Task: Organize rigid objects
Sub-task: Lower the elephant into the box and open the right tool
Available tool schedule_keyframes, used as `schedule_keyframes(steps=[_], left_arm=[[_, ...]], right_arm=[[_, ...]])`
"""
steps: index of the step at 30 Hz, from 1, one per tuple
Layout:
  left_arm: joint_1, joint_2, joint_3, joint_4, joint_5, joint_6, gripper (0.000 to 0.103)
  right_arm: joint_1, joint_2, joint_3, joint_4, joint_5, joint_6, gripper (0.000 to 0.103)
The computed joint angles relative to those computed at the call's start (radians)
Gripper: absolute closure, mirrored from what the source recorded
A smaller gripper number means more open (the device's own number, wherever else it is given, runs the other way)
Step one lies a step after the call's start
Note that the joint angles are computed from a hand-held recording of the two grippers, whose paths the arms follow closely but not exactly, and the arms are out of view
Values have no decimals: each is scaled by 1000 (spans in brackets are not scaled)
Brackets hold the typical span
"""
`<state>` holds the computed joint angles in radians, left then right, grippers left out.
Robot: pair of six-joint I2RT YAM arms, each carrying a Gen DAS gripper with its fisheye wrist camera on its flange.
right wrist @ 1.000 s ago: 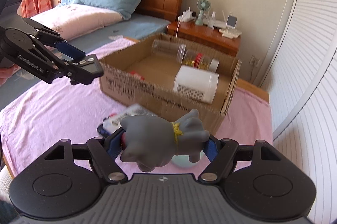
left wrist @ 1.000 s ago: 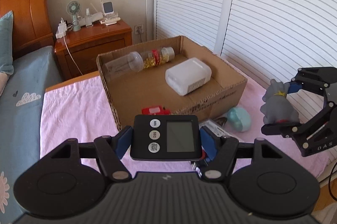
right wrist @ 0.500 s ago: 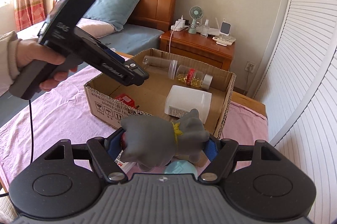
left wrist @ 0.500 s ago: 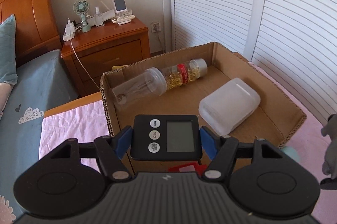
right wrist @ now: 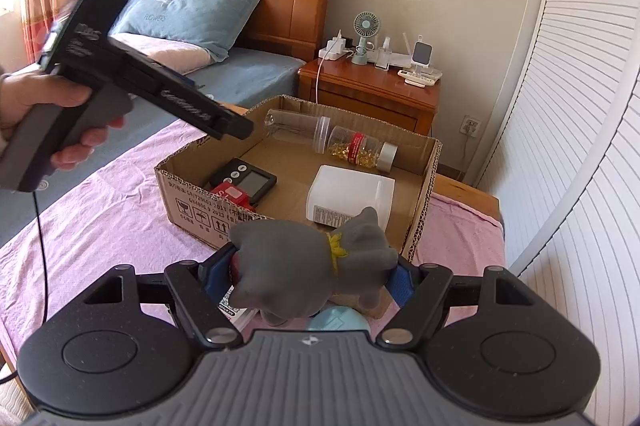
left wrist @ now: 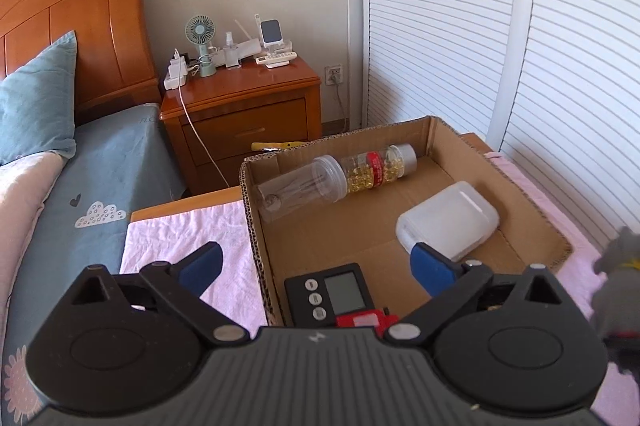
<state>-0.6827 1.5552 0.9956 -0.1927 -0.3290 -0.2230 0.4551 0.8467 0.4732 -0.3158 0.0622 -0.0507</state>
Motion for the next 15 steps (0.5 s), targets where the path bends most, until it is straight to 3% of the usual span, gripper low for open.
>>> schedule_keyframes(steps=[7, 15], left_arm=[[-111, -165, -14, -210, -99, -89, 3], [-290, -302, -147, -303, -285, -344, 1]], right_arm=[[-53, 69, 70, 6, -36, 20, 24], [-89, 212, 168, 40, -28, 74, 24]])
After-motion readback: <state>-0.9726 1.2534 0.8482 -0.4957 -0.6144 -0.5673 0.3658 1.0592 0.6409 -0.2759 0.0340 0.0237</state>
